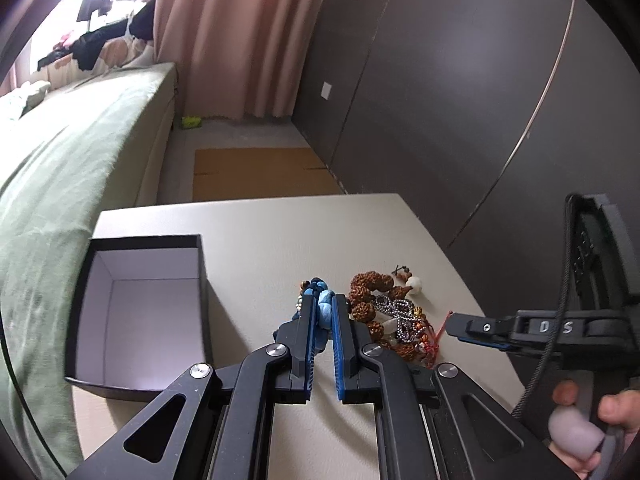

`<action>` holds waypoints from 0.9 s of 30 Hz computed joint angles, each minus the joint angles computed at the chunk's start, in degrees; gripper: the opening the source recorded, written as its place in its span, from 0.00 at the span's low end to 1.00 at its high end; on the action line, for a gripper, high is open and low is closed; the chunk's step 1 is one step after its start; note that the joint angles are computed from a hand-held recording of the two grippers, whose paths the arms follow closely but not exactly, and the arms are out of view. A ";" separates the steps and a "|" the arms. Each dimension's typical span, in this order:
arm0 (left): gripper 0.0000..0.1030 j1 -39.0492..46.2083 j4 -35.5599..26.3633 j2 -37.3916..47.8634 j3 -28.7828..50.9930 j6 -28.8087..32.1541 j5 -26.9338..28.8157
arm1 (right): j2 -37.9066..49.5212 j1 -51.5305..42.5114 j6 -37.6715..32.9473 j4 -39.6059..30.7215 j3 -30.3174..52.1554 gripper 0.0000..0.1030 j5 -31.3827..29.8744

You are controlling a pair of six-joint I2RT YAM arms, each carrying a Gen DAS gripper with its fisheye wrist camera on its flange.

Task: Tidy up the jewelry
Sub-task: 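Close the left gripper on the blue braided bracelet while the right gripper grasps the red string, then carry the blue bracelet and red string into the black box and open both grippers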

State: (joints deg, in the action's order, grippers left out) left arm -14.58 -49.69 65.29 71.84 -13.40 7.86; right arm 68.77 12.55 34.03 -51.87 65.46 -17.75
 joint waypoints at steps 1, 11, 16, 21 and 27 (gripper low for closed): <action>0.08 0.71 -0.33 -0.34 0.20 0.23 0.49 | 0.04 0.44 -0.21 -0.31 0.23 0.25 0.82; 0.08 5.97 -2.20 -2.53 0.51 1.61 3.91 | 5.24 0.53 -0.68 -4.40 2.41 0.26 8.74; 0.08 8.21 -2.49 -2.91 0.84 1.88 5.42 | 9.34 6.47 -0.16 -6.76 5.13 0.26 15.28; 0.08 10.47 -2.85 -2.85 1.06 2.06 6.49 | 12.20 11.30 -0.11 -8.86 7.98 0.14 22.74; 0.08 10.82 -3.22 -3.30 1.05 1.65 6.28 | 6.64 7.01 -0.07 -6.01 4.23 0.07 17.63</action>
